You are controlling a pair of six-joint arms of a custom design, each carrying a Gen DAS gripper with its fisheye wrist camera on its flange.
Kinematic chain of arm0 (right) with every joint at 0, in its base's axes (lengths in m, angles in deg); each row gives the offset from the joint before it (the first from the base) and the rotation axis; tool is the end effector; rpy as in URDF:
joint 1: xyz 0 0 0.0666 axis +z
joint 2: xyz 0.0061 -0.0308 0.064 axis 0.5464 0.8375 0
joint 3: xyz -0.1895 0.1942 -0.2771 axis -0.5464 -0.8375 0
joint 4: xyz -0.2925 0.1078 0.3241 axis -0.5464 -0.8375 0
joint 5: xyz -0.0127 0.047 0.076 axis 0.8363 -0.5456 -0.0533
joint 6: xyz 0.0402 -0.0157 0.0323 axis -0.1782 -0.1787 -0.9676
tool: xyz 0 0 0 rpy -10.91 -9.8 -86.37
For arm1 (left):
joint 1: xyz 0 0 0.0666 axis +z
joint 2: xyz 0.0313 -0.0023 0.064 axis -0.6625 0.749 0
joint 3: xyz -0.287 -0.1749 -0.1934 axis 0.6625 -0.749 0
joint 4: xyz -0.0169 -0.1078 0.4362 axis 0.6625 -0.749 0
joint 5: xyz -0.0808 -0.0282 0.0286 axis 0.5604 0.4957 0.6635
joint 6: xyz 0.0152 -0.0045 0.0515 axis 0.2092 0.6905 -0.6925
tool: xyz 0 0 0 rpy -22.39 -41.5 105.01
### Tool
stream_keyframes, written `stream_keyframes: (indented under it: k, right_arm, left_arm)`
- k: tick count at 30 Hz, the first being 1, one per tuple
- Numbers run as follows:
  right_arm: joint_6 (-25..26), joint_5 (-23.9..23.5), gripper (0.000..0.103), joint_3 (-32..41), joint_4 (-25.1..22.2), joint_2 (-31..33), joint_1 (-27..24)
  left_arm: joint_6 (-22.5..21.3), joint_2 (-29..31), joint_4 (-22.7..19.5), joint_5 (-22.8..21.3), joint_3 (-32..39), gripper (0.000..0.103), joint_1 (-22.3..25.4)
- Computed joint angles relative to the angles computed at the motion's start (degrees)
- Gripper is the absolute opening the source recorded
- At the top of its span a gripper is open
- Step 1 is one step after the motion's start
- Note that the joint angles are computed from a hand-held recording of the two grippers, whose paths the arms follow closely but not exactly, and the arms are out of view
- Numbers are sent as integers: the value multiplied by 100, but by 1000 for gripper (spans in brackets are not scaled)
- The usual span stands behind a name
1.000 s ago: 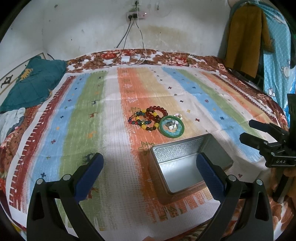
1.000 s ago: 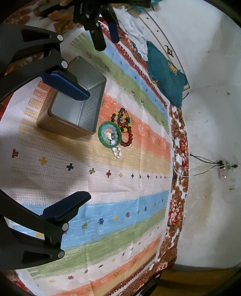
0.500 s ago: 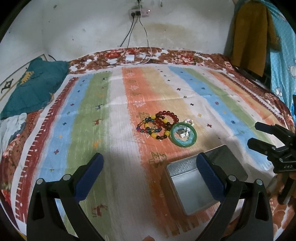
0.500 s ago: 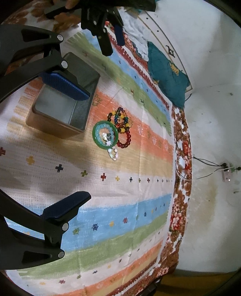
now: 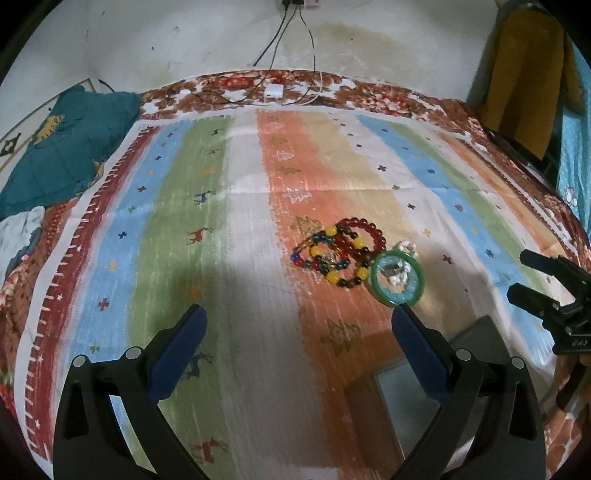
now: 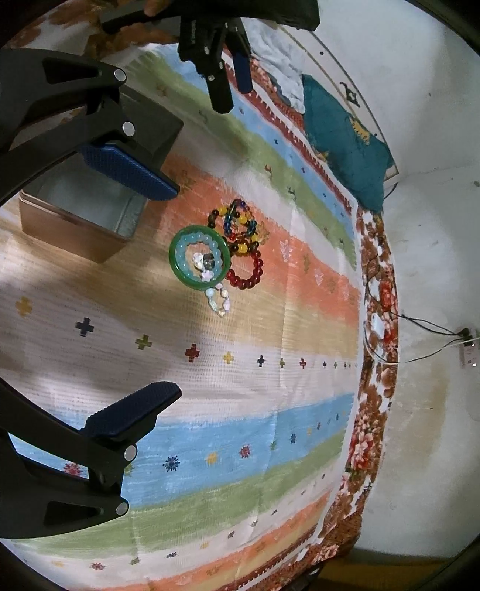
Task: Organize jewelry
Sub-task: 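Grasp the green jade bangle with right gripper while left gripper grasps multicolour bead bracelet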
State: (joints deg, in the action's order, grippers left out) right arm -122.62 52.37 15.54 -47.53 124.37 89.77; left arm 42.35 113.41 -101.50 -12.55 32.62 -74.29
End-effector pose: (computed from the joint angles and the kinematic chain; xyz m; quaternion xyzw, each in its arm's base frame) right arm 0.2294 0.3078 0.5931 0.1503 0.9197 0.0008 0.3627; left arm 0.3848 -0.2556 0.5793 0.3236 0.8814 -0.1602 0.3046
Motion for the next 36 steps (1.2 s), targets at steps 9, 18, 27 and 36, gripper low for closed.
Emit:
stream_keyframes:
  k: [9, 18, 27, 36]
  right_arm:
    - [379, -425, 99, -82, 273, -8, -346]
    - [604, -1049, 99, -276, 602, -40, -767]
    - [764, -1524, 99, -400, 734, 19, -1136]
    - [886, -1987, 99, -494, 950, 93, -1467]
  left_arm:
    - [142, 500, -100, -90, 395, 98, -6]
    - [313, 1011, -332, -118, 817, 98, 55]
    - [400, 1633, -909, -243, 1325, 97, 18]
    - [645, 2060, -1170, -145, 1663, 97, 52]
